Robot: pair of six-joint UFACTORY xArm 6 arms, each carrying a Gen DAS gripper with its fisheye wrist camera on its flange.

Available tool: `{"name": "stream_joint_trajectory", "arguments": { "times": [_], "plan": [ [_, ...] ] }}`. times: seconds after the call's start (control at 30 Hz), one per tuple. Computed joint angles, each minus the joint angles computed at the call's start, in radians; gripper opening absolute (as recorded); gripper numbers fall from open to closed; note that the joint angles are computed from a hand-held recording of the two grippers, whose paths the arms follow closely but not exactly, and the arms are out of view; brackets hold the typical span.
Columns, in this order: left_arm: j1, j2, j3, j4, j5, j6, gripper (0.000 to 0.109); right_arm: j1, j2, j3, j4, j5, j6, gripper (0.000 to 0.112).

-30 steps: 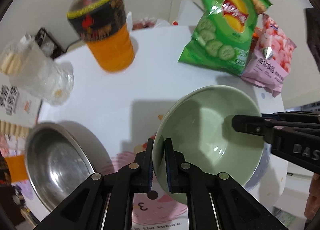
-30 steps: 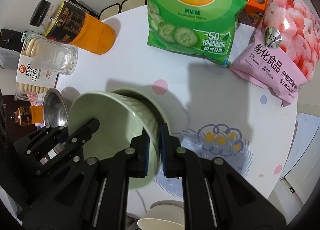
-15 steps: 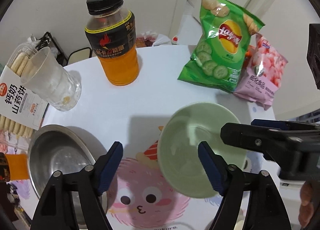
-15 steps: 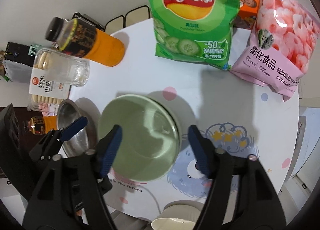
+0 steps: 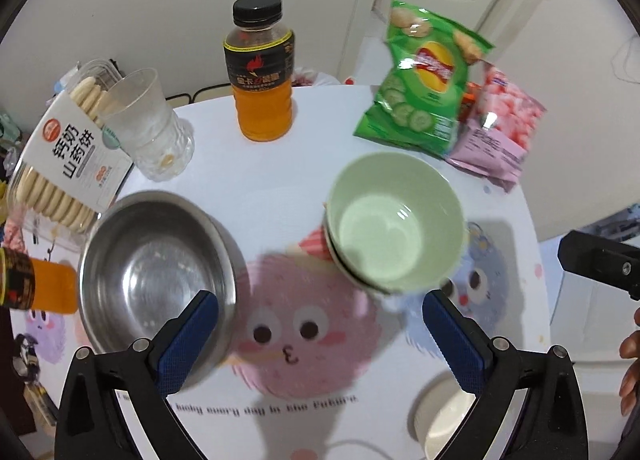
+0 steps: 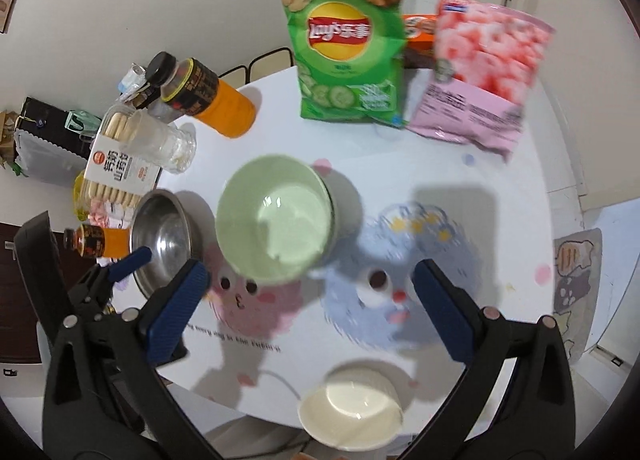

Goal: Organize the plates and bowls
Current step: 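Move both tools over to the cream ceramic bowl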

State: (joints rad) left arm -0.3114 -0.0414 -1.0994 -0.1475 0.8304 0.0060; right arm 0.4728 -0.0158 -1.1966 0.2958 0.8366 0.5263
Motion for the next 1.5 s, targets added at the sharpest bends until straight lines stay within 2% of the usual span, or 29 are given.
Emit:
{"name": "stream_joint_trajectory", "arguments": {
  "times": [0.13,0.2,0.27,0.33,0.47,0.57,0.77,1.03,1.33,1.47,1.5],
  "plan": [
    [-0.024,-0.102,0.102,-0.025,-0.016,0.031,0.103,0.037,-0.128,0.127,-0.086,-0.004,0.088,0.103],
    [-0.043,-0.153,0.155,-0.047,-0.013,0.059,0.103,0.064,-0.177,0.178,-0.141,0.019,0.142,0.103],
    [-0.065,-0.2,0.212,-0.072,-0.01,0.09,0.103,0.098,-0.204,0.204,-0.208,0.081,0.2,0.103],
    [-0.083,-0.235,0.254,-0.087,-0.004,0.111,0.103,0.125,-0.24,0.253,-0.231,0.085,0.236,0.103],
    [-0.13,-0.293,0.331,-0.078,0.018,0.135,0.103,0.156,-0.364,0.435,-0.153,-0.027,0.341,0.103],
    [-0.152,-0.302,0.353,-0.07,0.026,0.141,0.103,0.175,-0.434,0.527,-0.126,-0.061,0.409,0.103],
    [-0.191,-0.287,0.374,-0.089,0.024,0.163,0.103,0.177,-0.526,0.651,0.007,-0.136,0.439,0.103],
    [-0.222,-0.247,0.378,-0.083,0.034,0.166,0.103,0.183,-0.521,0.704,0.112,-0.211,0.429,0.103],
    [-0.23,-0.178,0.359,-0.107,0.048,0.186,0.103,0.185,-0.444,0.693,0.184,-0.235,0.349,0.102],
    [-0.237,-0.14,0.366,-0.117,0.02,0.187,0.103,0.187,-0.403,0.7,0.246,-0.259,0.298,0.093],
    [-0.239,-0.138,0.367,-0.115,0.014,0.182,0.103,0.188,-0.394,0.701,0.258,-0.263,0.287,0.086]
  ]
}}
